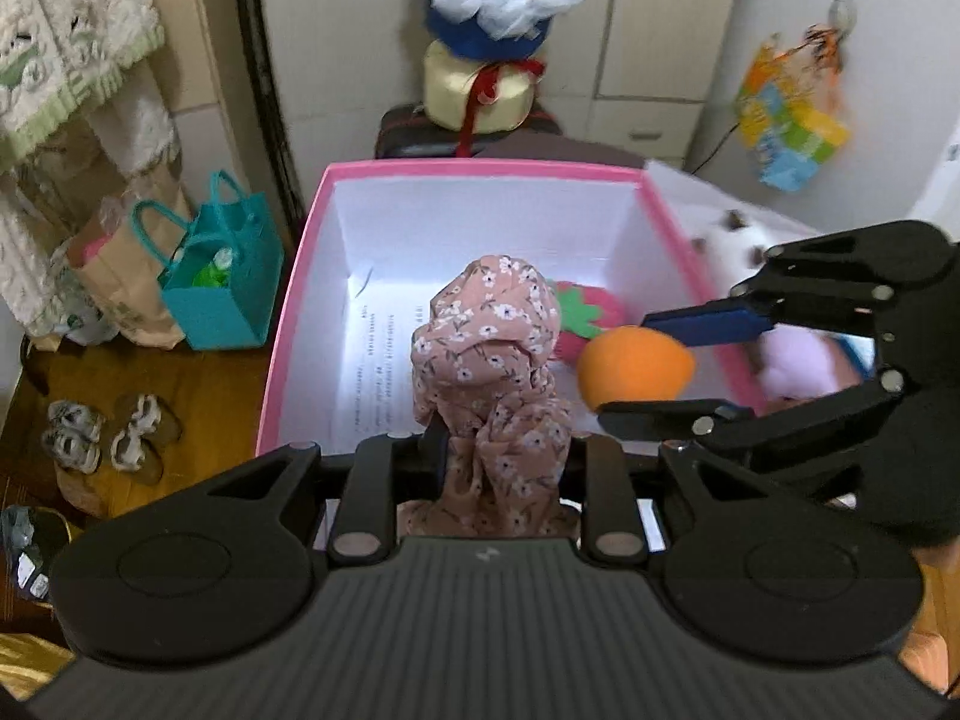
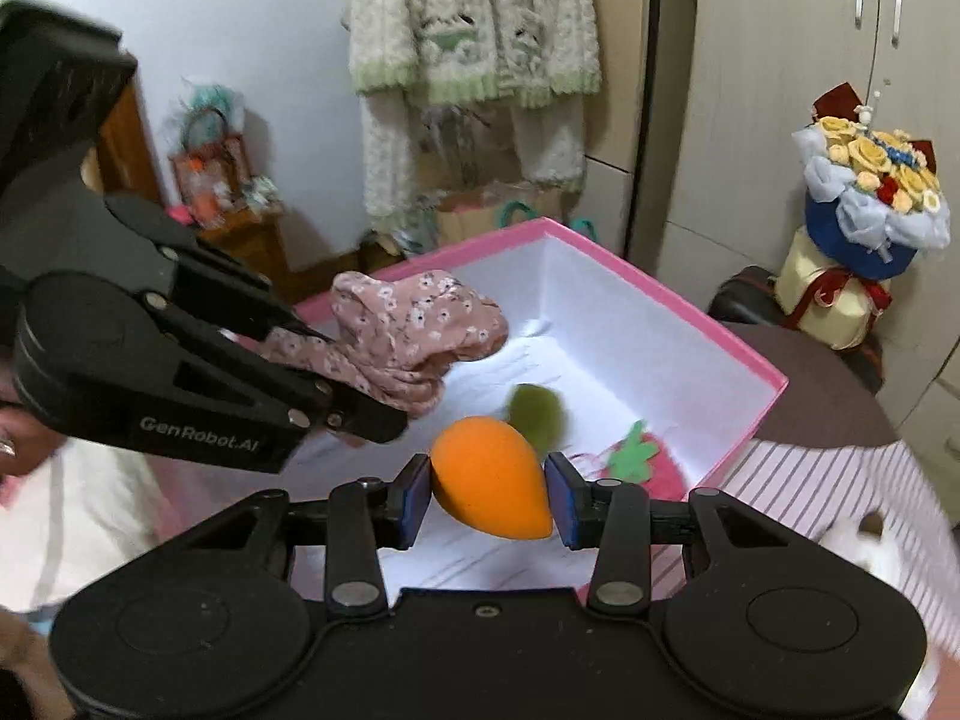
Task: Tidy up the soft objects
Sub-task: 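Carry scrunchie and orange sponge into the pink box and release both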
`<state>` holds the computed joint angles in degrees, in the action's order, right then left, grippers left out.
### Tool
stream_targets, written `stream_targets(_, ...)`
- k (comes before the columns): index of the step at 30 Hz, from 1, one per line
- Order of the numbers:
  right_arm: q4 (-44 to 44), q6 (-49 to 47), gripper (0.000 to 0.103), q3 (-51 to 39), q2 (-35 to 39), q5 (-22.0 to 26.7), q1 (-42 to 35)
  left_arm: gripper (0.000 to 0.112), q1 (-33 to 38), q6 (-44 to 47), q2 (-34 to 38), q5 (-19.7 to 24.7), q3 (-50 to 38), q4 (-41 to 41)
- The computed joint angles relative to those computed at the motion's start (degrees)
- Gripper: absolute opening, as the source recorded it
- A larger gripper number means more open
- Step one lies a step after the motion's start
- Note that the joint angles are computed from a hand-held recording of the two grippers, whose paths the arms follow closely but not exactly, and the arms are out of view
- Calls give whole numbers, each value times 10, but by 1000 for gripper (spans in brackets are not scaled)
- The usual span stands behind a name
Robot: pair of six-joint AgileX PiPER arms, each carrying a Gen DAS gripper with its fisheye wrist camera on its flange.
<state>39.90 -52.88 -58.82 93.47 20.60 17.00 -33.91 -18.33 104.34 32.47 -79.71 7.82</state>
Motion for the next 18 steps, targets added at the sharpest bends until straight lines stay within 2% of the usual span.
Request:
stream_targets(4,-82,51,46,-52,64,-28,10,23,4,-12,68,30,-72,32)
stream_targets(15,-170,83,47,-135,147,13,15,25,6,-30,134,49,-149,75)
stream_targets(18,-173,84,47,-156,165,30,14,35,4,-55,141,44,-153,99)
